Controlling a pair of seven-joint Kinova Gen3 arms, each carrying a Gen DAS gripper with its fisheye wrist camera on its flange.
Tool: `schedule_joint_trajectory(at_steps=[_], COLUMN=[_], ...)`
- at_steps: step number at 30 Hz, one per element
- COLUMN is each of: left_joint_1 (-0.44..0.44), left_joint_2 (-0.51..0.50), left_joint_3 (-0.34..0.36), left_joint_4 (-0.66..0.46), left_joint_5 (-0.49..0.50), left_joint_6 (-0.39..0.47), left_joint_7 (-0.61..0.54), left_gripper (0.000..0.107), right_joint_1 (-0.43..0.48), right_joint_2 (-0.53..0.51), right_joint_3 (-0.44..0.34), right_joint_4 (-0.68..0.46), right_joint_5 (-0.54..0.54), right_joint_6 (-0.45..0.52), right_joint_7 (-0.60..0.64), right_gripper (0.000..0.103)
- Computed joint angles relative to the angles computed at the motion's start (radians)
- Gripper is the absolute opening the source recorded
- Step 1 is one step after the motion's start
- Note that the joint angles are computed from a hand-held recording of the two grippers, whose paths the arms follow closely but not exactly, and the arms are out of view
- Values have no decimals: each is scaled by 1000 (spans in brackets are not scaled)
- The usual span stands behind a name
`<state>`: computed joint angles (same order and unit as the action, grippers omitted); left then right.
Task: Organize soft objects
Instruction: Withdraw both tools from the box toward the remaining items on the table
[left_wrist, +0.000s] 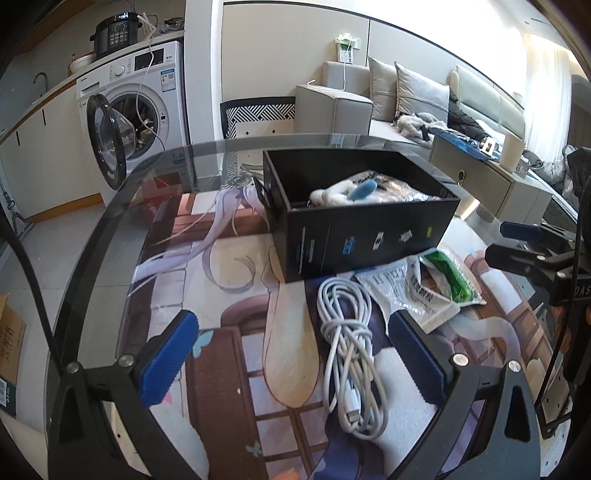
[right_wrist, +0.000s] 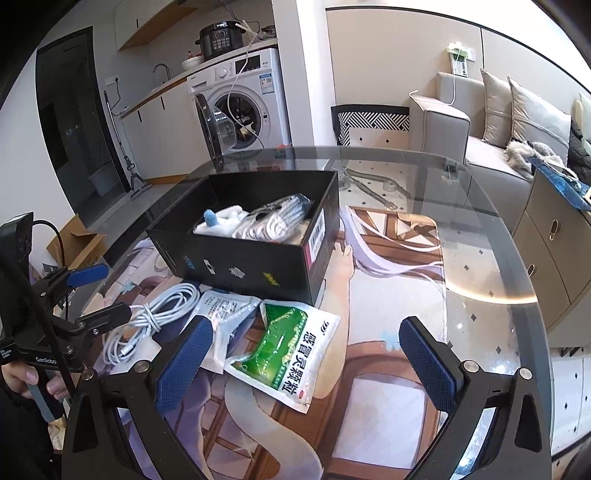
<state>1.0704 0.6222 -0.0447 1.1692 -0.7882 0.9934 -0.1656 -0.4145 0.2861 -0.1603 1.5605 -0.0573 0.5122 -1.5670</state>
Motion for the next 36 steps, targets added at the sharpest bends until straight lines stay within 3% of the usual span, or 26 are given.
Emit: schedule_joint_trajectory(at_steps=[14, 26, 36], left_joint_1=[-19, -35, -43], left_joint_2=[19, 35, 36], left_joint_3=[6, 15, 19], left_joint_4=[-15, -40, -52], left_joint_5=[42, 87, 135], left_joint_6=[17, 15, -13], left_joint_7=[-23, -76, -132], left_gripper=[103, 103, 103], right_joint_1=[15, -5, -91], right_joint_2=[42, 102, 137], right_joint_3=[1, 19, 72], right_joint_4=[-27, -84, -124], right_joint_5=[-26, -8, 110], right_joint_6=[42, 102, 147], right_joint_7=[20, -51, -163], right_gripper=[103, 103, 103])
